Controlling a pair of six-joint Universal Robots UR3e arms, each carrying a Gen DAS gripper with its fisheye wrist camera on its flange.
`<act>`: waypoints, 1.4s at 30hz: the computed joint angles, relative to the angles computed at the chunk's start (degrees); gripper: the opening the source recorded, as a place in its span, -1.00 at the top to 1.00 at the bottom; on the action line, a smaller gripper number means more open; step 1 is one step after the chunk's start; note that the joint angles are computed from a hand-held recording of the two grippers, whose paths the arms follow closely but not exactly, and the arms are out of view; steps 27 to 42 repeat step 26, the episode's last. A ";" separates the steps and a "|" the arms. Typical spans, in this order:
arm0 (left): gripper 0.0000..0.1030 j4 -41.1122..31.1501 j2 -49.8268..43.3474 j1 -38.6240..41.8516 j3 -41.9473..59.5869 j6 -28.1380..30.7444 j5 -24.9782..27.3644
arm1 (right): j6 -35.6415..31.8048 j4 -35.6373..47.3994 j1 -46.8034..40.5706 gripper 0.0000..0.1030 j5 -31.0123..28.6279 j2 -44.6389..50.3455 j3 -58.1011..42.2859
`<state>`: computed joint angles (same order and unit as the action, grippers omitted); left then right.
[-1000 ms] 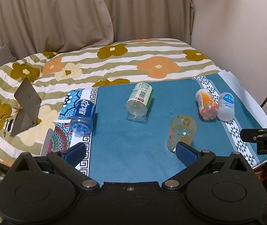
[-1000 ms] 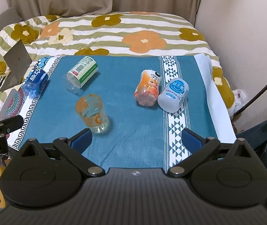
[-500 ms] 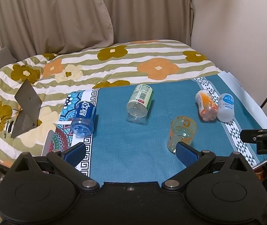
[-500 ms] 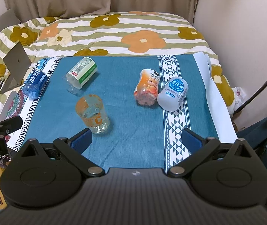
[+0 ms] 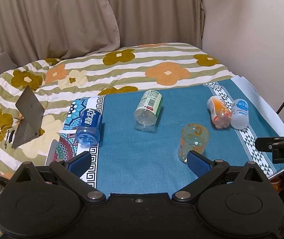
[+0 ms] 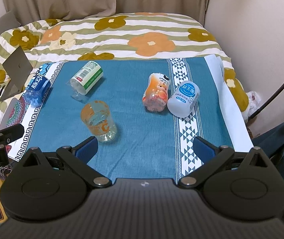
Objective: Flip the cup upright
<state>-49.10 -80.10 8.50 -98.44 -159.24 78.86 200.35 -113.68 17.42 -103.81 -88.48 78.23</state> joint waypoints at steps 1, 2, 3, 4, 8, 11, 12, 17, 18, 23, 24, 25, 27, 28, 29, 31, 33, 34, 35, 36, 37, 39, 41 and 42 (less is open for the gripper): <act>-1.00 0.00 0.00 0.02 -0.01 -0.02 -0.06 | 0.02 0.00 0.02 -1.00 -0.01 0.02 -0.03; -1.00 0.00 0.00 0.02 -0.01 -0.02 -0.06 | 0.04 -0.01 0.03 -1.00 -0.02 0.03 -0.05; -1.00 -0.05 0.03 0.04 0.01 0.03 -0.07 | -0.04 -0.06 -0.04 -1.00 0.04 -0.03 0.06; -1.00 0.06 0.01 0.01 -0.04 -0.01 -0.02 | -0.04 -0.06 -0.04 -1.00 0.04 -0.03 0.06; -1.00 0.24 0.24 0.24 -0.19 0.09 -0.16 | -0.07 -0.18 -0.10 -1.00 0.12 -0.11 0.21; -1.00 0.70 0.71 0.37 -0.74 -0.17 -0.38 | -0.12 -0.19 -0.15 -1.00 0.12 -0.15 0.25; -1.00 1.00 1.11 0.72 -1.15 -0.11 -0.95 | -0.15 -0.27 -0.18 -1.00 0.16 -0.19 0.33; -1.00 2.62 1.23 0.44 -1.50 -0.72 -1.11 | -0.31 -0.33 -0.27 -1.00 0.20 -0.27 0.42; -1.00 2.96 1.15 0.24 -1.58 -0.91 -0.98 | -0.32 -0.39 -0.33 -1.00 0.20 -0.36 0.57; -1.00 4.30 1.21 -0.20 -2.19 -1.04 -0.59 | -0.18 -0.47 -0.32 -1.00 0.13 -0.52 0.71; -1.00 4.40 1.13 -0.25 -2.14 -1.11 -0.63 | -0.14 -0.41 -0.27 -1.00 0.11 -0.40 0.56; -1.00 4.54 1.05 -0.26 -2.16 -1.17 -0.64 | -0.28 -0.45 -0.35 -1.00 0.20 -0.51 0.68; -1.00 4.61 1.07 -0.19 -2.23 -1.12 -0.72 | -0.33 -0.40 -0.36 -1.00 0.22 -0.49 0.65; -1.00 4.61 1.07 -0.19 -2.23 -1.12 -0.72 | -0.33 -0.40 -0.36 -1.00 0.22 -0.49 0.65; -1.00 4.61 1.07 -0.19 -2.23 -1.12 -0.72 | -0.33 -0.40 -0.36 -1.00 0.22 -0.49 0.65; -1.00 4.61 1.07 -0.19 -2.23 -1.12 -0.72 | -0.33 -0.40 -0.36 -1.00 0.22 -0.49 0.65; -1.00 4.61 1.07 -0.19 -2.23 -1.12 -0.72 | -0.33 -0.40 -0.36 -1.00 0.22 -0.49 0.65; -1.00 4.61 1.07 -0.19 -2.23 -1.12 -0.72 | -0.33 -0.40 -0.36 -1.00 0.22 -0.49 0.65; -1.00 4.61 1.07 -0.19 -2.23 -1.12 -0.72 | -0.33 -0.40 -0.36 -1.00 0.22 -0.49 0.65; -1.00 4.61 1.07 -0.19 -2.23 -1.12 -0.72 | -0.33 -0.40 -0.36 -1.00 0.22 -0.49 0.65; -1.00 4.61 1.07 -0.19 -2.23 -1.12 -0.72 | -0.33 -0.40 -0.36 -1.00 0.22 -0.49 0.65; -1.00 4.61 1.07 -0.19 -2.23 -1.12 -0.72 | -0.33 -0.40 -0.36 -1.00 0.22 -0.49 0.65; -1.00 4.61 1.07 -0.19 -2.23 -1.12 -0.72 | -0.33 -0.40 -0.36 -1.00 0.22 -0.49 0.65; -1.00 4.61 1.07 -0.19 -2.23 -1.12 -0.72 | -0.33 -0.40 -0.36 -1.00 0.22 -0.49 0.65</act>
